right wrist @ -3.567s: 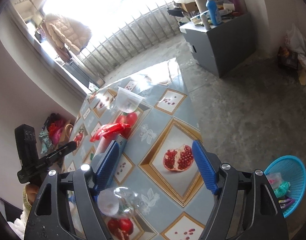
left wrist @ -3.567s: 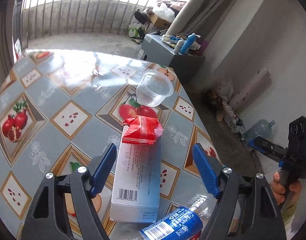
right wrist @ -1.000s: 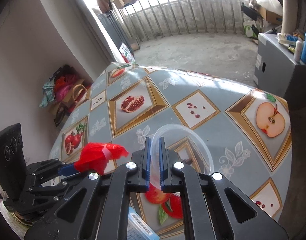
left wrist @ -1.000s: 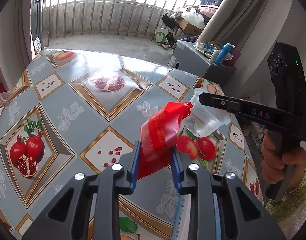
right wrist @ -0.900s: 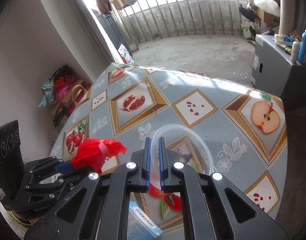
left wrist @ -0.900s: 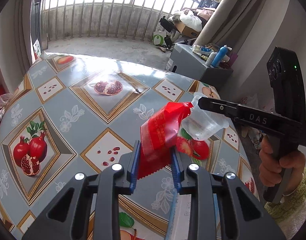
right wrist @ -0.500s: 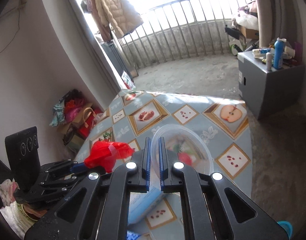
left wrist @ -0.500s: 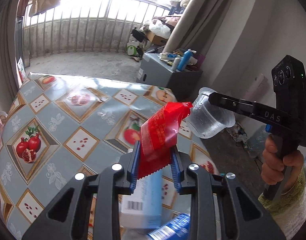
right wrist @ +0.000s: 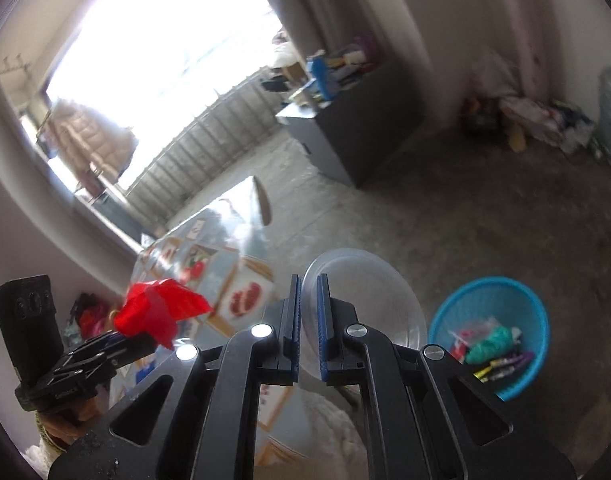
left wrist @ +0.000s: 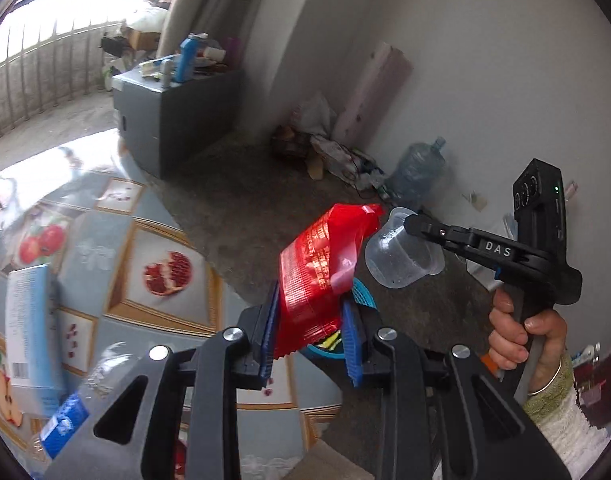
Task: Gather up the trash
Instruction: 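Carry the packet and cup over the wastebasket and open both tools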
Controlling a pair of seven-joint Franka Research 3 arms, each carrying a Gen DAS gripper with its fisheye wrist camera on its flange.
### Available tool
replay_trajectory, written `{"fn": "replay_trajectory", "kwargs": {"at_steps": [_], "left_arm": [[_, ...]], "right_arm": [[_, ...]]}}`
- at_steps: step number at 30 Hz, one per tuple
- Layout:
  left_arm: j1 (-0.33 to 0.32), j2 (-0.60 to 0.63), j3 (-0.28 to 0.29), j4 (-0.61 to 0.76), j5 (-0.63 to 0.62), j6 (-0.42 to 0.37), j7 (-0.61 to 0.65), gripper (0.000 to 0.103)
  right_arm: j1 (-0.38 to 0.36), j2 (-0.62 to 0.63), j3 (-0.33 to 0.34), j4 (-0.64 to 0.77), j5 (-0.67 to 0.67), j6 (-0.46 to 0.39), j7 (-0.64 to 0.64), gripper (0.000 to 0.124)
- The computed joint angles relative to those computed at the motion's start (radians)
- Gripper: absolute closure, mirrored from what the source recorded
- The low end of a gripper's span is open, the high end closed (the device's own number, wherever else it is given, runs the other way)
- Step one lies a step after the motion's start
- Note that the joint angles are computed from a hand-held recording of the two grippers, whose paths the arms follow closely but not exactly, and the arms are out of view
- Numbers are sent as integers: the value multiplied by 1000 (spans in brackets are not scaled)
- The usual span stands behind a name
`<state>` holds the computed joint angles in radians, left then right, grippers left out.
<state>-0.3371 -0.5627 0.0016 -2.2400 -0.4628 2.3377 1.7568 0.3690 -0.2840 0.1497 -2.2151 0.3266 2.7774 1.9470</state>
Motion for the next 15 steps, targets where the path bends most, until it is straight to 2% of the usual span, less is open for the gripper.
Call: {"fn": "replay_trajectory", "kwargs": {"at_steps": [4,8,13,15], "left_arm": [[-24,130,-66,68,13,-6,-40,75],[-15,299,-141,186,85,-41,-89,75],[-1,542,-225,377,182,-126,-185,74],[-3,629,-254,448,241,-158,-230,74]], "right_arm": [[-41,-59,-21,-147,35,40,63,118],[-26,-39,-72,-218,133,103,45,118],[44,37,-187,-240,374,172,-113,118],[48,78,-204,-227,468,176,-173,118]]}}
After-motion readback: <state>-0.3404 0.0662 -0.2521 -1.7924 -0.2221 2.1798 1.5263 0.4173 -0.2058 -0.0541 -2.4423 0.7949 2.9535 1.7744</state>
